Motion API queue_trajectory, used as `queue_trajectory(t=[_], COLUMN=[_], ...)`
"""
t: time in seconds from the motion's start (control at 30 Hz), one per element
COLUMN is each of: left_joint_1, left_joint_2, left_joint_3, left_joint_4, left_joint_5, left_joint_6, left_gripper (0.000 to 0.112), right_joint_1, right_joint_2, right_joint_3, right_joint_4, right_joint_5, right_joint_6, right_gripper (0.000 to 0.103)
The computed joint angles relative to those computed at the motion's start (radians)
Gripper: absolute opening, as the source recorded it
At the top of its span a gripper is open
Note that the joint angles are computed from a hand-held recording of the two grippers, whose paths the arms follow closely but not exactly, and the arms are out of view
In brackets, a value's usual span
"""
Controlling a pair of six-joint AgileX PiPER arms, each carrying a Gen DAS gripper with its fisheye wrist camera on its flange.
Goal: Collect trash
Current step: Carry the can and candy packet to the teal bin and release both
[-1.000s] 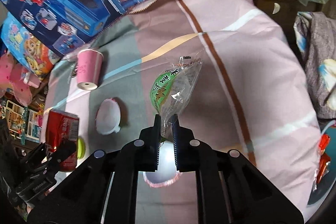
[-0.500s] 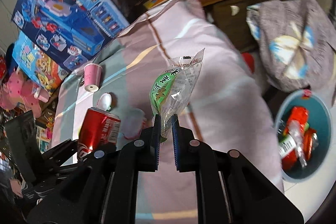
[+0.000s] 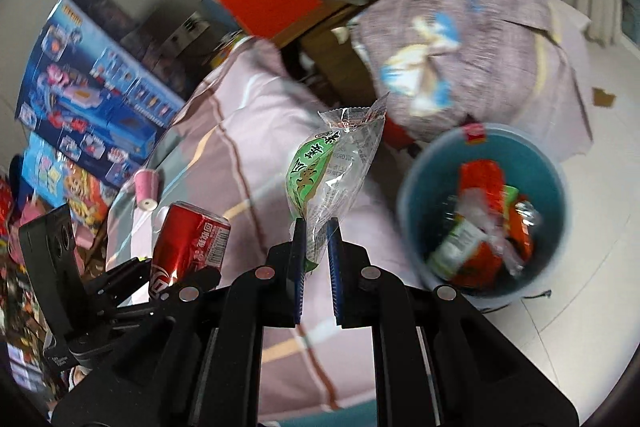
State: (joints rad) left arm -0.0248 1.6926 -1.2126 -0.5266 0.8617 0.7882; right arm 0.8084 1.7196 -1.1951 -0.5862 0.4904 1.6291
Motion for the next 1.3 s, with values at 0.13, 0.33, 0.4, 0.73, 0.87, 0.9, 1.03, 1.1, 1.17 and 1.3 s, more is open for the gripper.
queue_trajectory(t=[0.13, 0.33, 0.4, 0.73, 0.87, 0.9, 1.03, 1.1, 1.17, 1.3], left_joint_1=[-0.105, -0.231, -0.270, -0.403, -0.439, -0.447, -0.460, -0.461, -0.453, -0.437], left_joint_2=[0.017, 0.077, 0.106, 0.249, 0.302, 0.317, 0.357, 0.374, 0.384, 0.386], left_joint_3=[-0.010, -0.049, -0.071, -0.206, -0.265, -0.282, -0.320, -0.331, -0.337, -0.329], left_joint_4=[0.045, 0.103, 0.123, 0.183, 0.197, 0.200, 0.190, 0.197, 0.191, 0.185], left_joint_5=[-0.026, -0.050, -0.052, -0.036, -0.028, -0.027, -0.020, -0.017, -0.006, 0.001], left_joint_6=[-0.070, -0.162, -0.192, -0.290, -0.323, -0.332, -0.340, -0.347, -0.346, -0.333], left_gripper=[0.057, 0.057, 0.057, 0.057, 0.058, 0.060, 0.066, 0.066, 0.066, 0.068], right_joint_1=[-0.029, -0.074, -0.093, -0.202, -0.233, -0.239, -0.268, -0.276, -0.282, -0.288], right_joint_2=[-0.095, -0.188, -0.205, -0.218, -0.229, -0.230, -0.225, -0.217, -0.211, -0.193], right_joint_3=[0.152, 0.313, 0.354, 0.460, 0.487, 0.491, 0.513, 0.517, 0.517, 0.505], right_joint_4=[-0.071, -0.148, -0.162, -0.140, -0.102, -0.096, -0.052, -0.042, -0.028, 0.003], right_joint_5=[-0.046, -0.098, -0.124, -0.232, -0.238, -0.239, -0.261, -0.271, -0.276, -0.280], right_joint_6=[0.110, 0.226, 0.249, 0.229, 0.188, 0.183, 0.140, 0.130, 0.115, 0.081], right_gripper=[0.011, 0.011, 0.011, 0.011, 0.011, 0.011, 0.011, 0.011, 0.011, 0.011])
